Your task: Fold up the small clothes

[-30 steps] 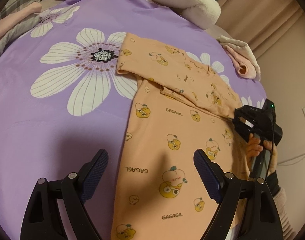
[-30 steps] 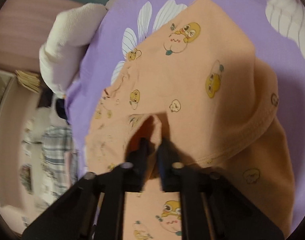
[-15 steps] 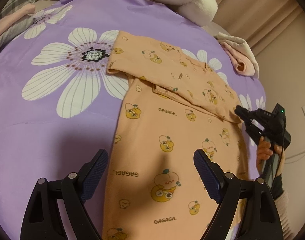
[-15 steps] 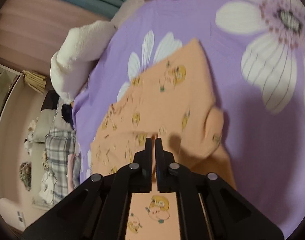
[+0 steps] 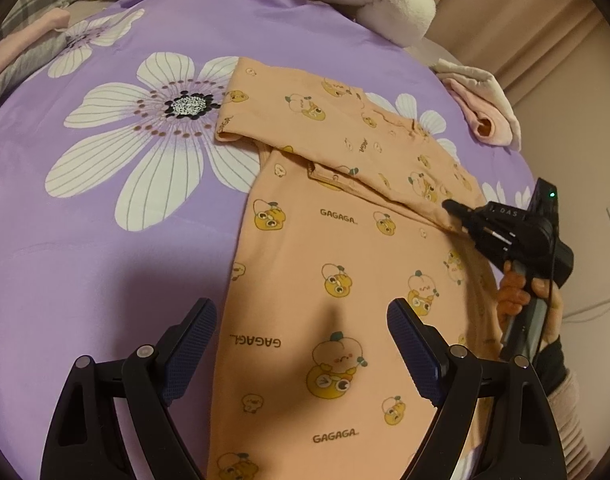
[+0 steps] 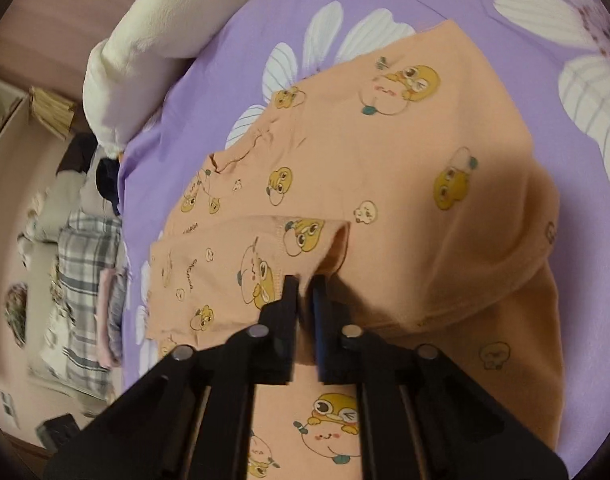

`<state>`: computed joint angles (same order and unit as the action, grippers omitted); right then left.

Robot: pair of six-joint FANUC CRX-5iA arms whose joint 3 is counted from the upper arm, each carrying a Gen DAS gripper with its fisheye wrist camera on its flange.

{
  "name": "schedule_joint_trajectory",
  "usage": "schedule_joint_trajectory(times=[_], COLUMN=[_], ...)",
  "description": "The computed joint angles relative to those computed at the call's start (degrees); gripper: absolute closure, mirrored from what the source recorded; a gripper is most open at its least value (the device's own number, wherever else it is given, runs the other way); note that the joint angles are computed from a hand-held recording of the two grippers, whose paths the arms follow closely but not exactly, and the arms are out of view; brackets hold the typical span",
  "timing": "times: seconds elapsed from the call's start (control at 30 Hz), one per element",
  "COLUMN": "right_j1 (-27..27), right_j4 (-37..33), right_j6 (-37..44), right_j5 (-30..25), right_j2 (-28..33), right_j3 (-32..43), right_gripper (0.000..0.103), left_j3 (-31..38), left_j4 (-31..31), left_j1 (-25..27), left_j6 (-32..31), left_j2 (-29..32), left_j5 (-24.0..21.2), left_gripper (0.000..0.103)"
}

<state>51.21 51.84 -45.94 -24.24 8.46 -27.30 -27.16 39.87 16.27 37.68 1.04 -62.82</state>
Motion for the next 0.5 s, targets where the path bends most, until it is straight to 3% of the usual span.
schedule_joint_trajectory(times=[0.1, 0.27, 0.37, 0.43, 0.5], right_j1=[-0.64, 0.23, 1.66, 0.84, 2.01], right_j4=[7.41, 10.25, 5.57, 3.51, -6.12], right_j6=[-5.19, -6.70, -2.16, -0.42, 6.50], right_j5=[-0.90, -7.34, -12.07, -8.95, -12.74], right_j2=[-1.62, -5.10, -7.08, -7.79, -6.48], right_j3=[-2.00, -3.08, -3.29, -4.39, -1.39], right_gripper=[0.100, 0.100, 0.099, 0.095, 0.095], left_j3=[-0.09, -0.09, 0.30, 1.25, 2.51], left_j4=[0.36, 0.68, 0.54, 0.36, 0.40], left_j1=[0.08, -0.10, -0.71, -1.89, -3.33], left_j6=[0.13, 0.21, 0.63, 1.14, 1.50], left_j2=[0.00, 0.01, 0.44, 1.22, 2.10], left_j5=[0.13, 0.64, 1.04, 1.83, 2.77], left_gripper=[0.016, 0.016, 0.016, 0.016, 0.016])
